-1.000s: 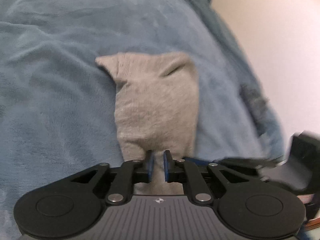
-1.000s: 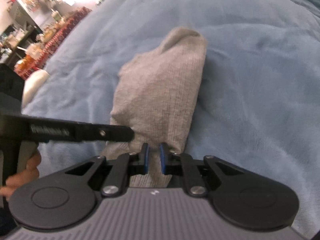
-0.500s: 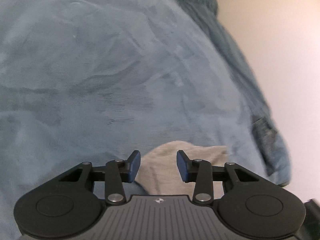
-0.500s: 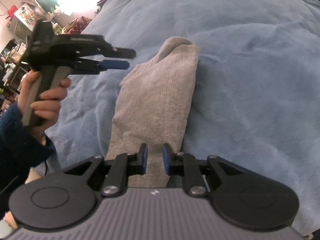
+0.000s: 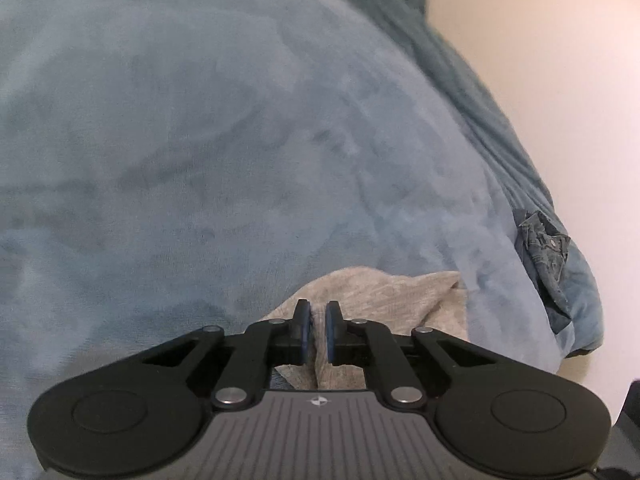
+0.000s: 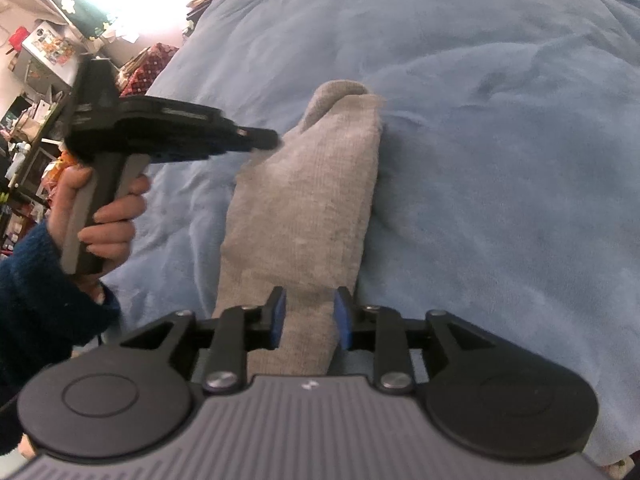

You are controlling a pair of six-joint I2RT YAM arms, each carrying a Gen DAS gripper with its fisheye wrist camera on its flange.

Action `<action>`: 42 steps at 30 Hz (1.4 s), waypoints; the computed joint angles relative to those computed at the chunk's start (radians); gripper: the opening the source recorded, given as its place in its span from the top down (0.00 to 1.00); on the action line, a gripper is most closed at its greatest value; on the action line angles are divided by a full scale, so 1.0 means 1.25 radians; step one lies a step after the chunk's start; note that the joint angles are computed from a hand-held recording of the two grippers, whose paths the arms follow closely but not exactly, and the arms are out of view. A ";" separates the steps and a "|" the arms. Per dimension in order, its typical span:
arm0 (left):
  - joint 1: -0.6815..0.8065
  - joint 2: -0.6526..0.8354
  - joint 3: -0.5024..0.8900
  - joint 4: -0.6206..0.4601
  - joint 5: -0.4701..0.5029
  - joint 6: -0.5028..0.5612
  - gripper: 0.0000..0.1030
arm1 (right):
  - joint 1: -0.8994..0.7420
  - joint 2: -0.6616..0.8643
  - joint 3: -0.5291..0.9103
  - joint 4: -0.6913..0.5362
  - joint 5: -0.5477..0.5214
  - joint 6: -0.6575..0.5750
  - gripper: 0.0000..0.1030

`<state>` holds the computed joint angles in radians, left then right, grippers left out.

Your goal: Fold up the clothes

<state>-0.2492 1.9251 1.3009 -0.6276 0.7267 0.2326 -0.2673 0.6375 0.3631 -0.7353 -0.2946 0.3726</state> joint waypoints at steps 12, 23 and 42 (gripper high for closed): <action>0.033 -0.318 -0.255 0.017 0.095 0.289 0.93 | -0.109 0.090 0.096 0.010 -0.015 -0.082 0.70; -0.029 -0.470 -0.460 0.157 -0.028 0.363 0.93 | -0.073 0.431 0.342 0.156 0.017 -0.044 0.67; 0.116 -0.297 -0.298 -0.023 0.090 0.296 0.76 | -0.113 0.465 0.328 0.115 0.030 -0.147 0.66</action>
